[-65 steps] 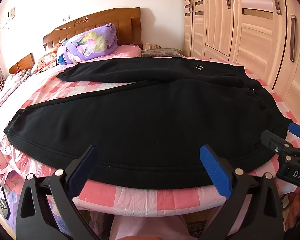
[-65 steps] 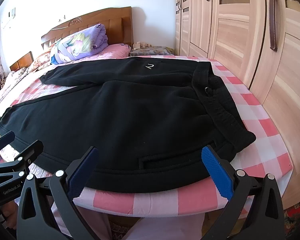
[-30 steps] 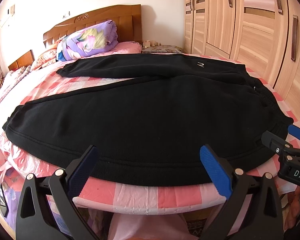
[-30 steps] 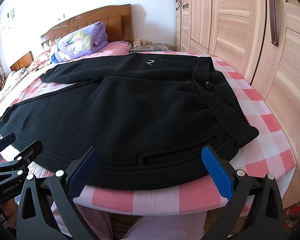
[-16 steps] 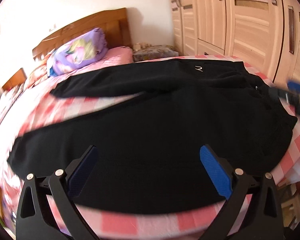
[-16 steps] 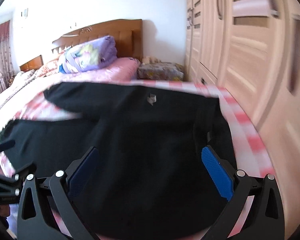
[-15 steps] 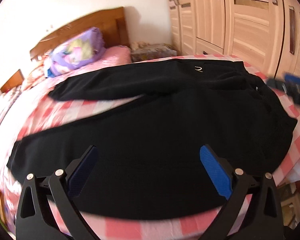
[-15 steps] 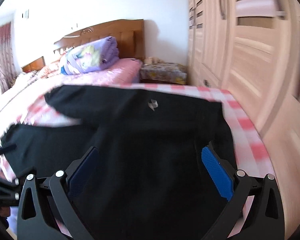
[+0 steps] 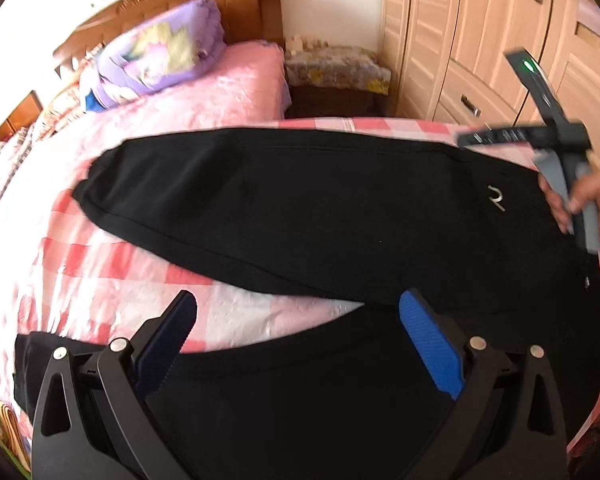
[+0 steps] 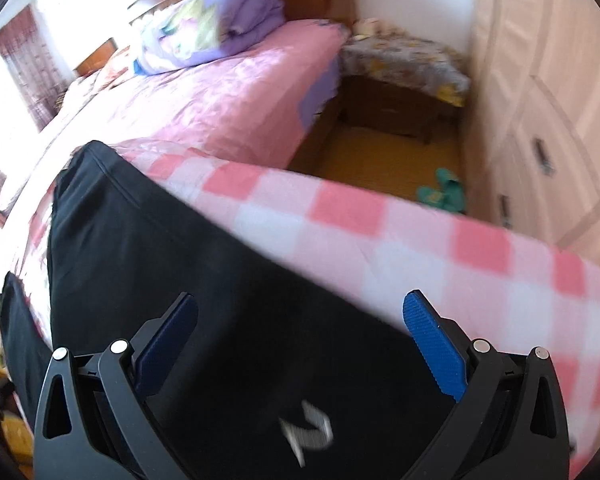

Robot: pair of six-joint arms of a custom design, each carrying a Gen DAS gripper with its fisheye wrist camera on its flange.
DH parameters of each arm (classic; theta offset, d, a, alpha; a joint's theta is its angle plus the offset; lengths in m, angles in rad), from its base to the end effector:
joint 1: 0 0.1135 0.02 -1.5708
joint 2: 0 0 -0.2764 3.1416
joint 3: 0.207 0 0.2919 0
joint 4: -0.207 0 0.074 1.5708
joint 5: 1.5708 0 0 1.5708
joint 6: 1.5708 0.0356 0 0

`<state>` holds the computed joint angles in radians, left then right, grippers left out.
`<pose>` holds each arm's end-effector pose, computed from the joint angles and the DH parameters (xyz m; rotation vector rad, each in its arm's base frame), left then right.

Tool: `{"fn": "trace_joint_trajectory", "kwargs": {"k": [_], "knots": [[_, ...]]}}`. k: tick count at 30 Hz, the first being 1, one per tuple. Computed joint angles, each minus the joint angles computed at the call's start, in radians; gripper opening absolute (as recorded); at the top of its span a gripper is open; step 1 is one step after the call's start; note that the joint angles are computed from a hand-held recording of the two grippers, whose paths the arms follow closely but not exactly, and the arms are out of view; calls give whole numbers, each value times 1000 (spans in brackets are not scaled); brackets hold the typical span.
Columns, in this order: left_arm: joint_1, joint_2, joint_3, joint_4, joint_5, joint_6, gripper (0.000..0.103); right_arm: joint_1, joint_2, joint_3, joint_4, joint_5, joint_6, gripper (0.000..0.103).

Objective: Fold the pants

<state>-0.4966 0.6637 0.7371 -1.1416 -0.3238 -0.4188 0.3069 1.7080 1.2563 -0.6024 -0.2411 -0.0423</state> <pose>0.1238 -0.0542 0.2701 -0.0077 2.5535 0.0844 0.3736 0.1273 0.2222 -0.5402 2.5775 0.4078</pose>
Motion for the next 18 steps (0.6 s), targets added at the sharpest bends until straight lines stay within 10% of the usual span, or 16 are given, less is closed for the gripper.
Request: {"fn": "trace_joint_trajectory", "kwargs": {"k": [5,8,11,13,18], "knots": [[73,64,-50,146,30,83,101,48,210,195,-127,-46,-114,92],[146,44,-86,234,154,149,101,90,153,117,-57,-33,-199,56],[127,68,-91,283,85,161,101,130,25,-9,10,36,-236,24],[146,110,-71,302,96,186,101,142,-87,-110,68,55,-235,18],[457,180,-6,338,570,133,101,300,-558,-437,158,171,-195,6]]}}
